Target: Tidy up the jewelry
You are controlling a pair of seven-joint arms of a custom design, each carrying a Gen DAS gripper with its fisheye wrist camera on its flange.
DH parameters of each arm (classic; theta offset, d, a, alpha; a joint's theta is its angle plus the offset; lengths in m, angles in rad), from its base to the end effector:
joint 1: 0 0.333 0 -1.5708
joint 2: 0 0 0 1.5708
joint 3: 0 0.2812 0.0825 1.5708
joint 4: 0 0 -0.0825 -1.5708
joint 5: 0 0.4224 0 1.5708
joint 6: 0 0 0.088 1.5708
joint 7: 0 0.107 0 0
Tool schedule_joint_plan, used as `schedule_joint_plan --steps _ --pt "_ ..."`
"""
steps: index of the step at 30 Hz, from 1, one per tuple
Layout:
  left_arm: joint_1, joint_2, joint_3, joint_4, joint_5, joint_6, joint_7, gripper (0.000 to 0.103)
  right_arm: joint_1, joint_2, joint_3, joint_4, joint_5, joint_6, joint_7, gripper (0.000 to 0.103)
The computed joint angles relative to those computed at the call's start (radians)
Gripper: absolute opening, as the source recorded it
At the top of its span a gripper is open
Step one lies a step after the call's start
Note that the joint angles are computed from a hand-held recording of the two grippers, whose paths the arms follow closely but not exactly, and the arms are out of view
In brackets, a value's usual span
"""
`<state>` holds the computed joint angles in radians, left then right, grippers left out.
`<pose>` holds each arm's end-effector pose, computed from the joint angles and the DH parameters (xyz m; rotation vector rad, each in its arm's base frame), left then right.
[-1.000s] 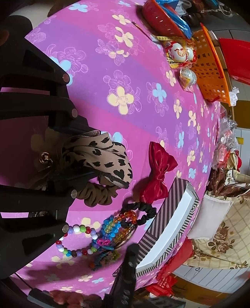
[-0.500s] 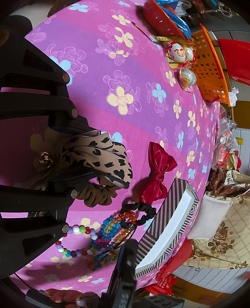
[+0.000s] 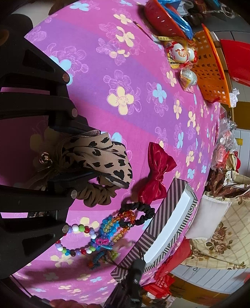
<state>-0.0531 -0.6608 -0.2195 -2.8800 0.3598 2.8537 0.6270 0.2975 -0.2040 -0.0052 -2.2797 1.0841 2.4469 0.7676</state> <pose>0.3957 -0.1166 0.3718 -2.1454 1.4866 -0.6995 0.5307 0.1605 0.4256 -1.8538 1.2952 0.1628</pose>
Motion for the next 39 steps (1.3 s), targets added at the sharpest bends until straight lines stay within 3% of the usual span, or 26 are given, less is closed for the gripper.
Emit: schedule_joint_plan --steps 2,5,13,26,39 --pt "-0.011 -0.006 0.019 -0.009 -0.013 0.009 0.007 0.022 -0.002 -0.028 -0.008 -0.012 0.02 -0.003 -0.008 0.002" --pt "-0.056 -0.012 0.075 -0.021 -0.058 0.022 0.052 0.016 -0.002 -0.063 -0.017 -0.03 0.033 -0.009 -0.017 0.002" --pt "-0.153 -0.09 0.144 -0.053 -0.179 0.02 0.149 0.013 -0.006 -0.124 -0.044 -0.067 0.032 -0.004 -0.018 0.002" --pt "-0.134 -0.152 0.06 0.032 -0.169 -0.101 0.177 0.013 -0.024 -0.169 -0.075 -0.067 -0.004 0.003 -0.015 0.002" --pt "-0.062 0.002 0.009 0.229 -0.061 -0.148 0.155 0.013 -0.057 -0.13 -0.086 -0.012 -0.057 0.022 0.021 0.002"
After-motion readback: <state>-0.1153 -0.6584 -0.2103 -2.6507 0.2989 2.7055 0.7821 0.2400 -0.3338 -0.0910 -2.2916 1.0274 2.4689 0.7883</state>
